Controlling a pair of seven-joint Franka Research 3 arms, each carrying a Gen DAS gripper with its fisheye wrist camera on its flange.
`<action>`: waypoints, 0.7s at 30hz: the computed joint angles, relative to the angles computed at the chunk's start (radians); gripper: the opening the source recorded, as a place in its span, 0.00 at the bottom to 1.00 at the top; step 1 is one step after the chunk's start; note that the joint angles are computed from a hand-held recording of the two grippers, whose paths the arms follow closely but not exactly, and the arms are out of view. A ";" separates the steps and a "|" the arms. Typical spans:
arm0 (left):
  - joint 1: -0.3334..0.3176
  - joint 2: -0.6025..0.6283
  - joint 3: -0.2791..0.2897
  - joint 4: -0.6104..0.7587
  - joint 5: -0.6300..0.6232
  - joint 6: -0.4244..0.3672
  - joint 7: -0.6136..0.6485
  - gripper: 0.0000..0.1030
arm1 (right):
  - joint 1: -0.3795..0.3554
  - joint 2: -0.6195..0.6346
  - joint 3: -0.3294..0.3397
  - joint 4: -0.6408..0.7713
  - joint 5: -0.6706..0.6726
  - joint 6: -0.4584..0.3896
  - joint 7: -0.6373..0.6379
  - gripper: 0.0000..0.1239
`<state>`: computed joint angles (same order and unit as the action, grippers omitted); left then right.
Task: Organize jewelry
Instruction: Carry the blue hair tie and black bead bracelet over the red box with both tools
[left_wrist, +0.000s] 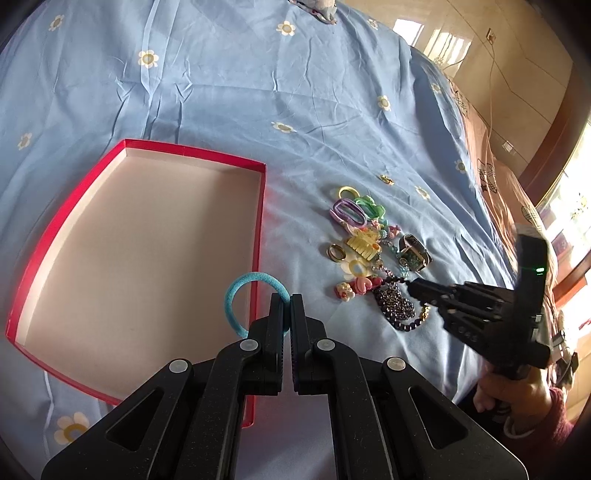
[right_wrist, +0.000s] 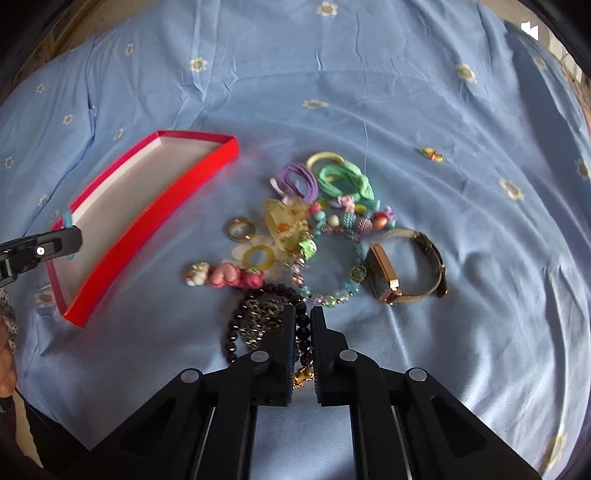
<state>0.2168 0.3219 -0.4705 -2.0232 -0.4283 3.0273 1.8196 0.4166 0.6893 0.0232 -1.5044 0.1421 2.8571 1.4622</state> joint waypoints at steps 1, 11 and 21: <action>0.005 -0.003 -0.004 -0.003 -0.004 0.003 0.004 0.02 | -0.005 -0.016 0.010 -0.021 0.007 0.023 -0.007 0.06; 0.059 -0.064 -0.017 -0.062 -0.083 0.041 0.052 0.02 | -0.046 -0.044 0.122 0.010 0.101 0.076 -0.127 0.06; -0.012 -0.095 0.161 -0.096 0.018 0.032 -0.072 0.02 | -0.002 0.115 0.197 0.312 0.179 -0.050 -0.246 0.06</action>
